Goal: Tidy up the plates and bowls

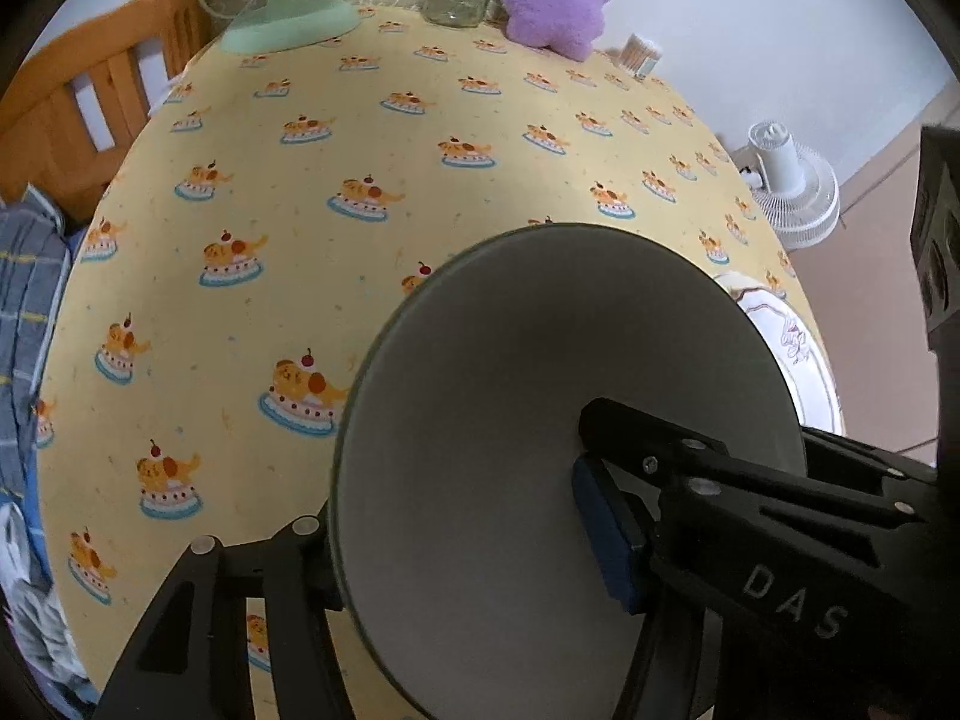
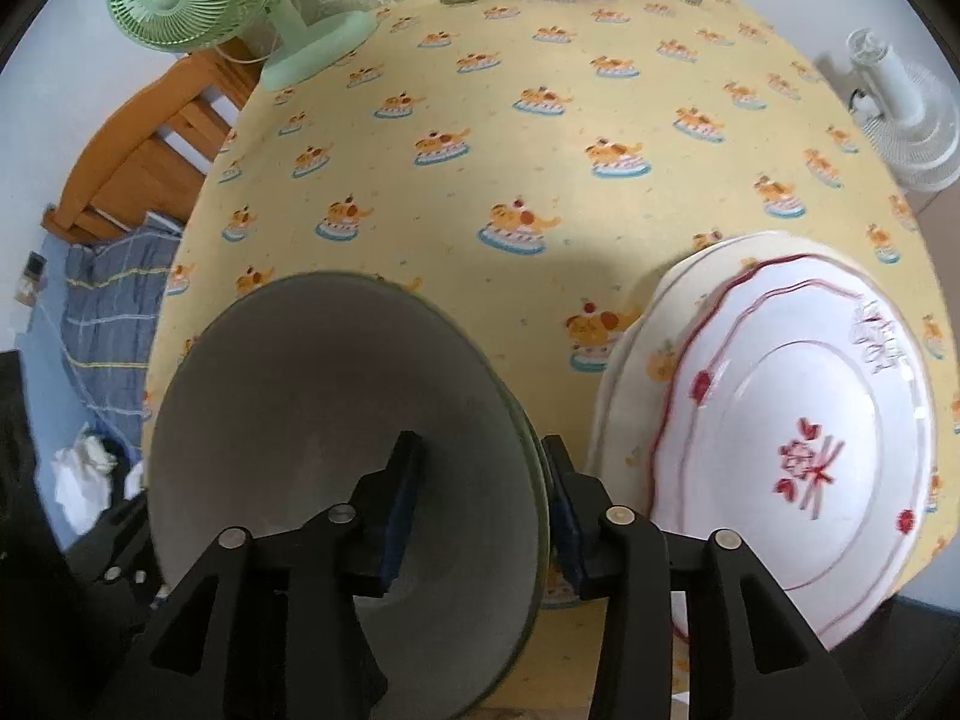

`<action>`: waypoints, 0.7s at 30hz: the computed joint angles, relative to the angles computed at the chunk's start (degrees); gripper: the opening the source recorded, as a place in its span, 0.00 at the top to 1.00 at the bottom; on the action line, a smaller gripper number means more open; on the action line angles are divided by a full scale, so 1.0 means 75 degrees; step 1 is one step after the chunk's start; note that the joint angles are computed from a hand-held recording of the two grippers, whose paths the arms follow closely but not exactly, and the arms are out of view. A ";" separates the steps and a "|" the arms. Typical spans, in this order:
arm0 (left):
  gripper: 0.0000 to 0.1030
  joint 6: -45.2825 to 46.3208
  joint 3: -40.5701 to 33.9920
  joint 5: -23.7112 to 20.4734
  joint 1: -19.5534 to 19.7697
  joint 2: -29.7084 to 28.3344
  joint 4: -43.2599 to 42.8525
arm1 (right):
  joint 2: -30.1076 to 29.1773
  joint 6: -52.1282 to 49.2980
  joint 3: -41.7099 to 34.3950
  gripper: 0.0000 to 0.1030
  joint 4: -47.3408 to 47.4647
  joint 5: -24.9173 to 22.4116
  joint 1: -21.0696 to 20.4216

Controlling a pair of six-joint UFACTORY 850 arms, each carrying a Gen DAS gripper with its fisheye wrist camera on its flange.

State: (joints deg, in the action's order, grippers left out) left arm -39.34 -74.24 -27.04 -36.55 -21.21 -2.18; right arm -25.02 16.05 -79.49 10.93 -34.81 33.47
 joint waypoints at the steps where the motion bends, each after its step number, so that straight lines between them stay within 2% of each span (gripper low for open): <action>1: 0.42 -0.0025 0.0004 0.0032 0.0000 0.0002 0.0024 | -0.0010 -0.0054 -0.0004 0.55 0.0061 0.0029 -0.0005; 7: 0.43 -0.0381 0.0002 0.0019 -0.0079 0.0019 0.0407 | 0.0013 -0.0006 0.0056 0.54 -0.0113 0.0230 0.0035; 14: 0.43 -0.0161 0.0023 -0.0231 -0.0040 0.0196 0.0279 | 0.0104 0.0044 0.0057 0.55 -0.0017 0.0070 0.0069; 21: 0.43 0.0155 0.0201 -0.0175 0.0021 0.0583 0.0343 | 0.0369 0.0913 0.0061 0.55 -0.0591 0.0131 0.0305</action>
State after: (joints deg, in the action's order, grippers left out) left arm -38.17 -72.74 -28.35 -36.39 -16.84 0.39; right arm -22.25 22.90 -79.03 6.50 -33.82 35.75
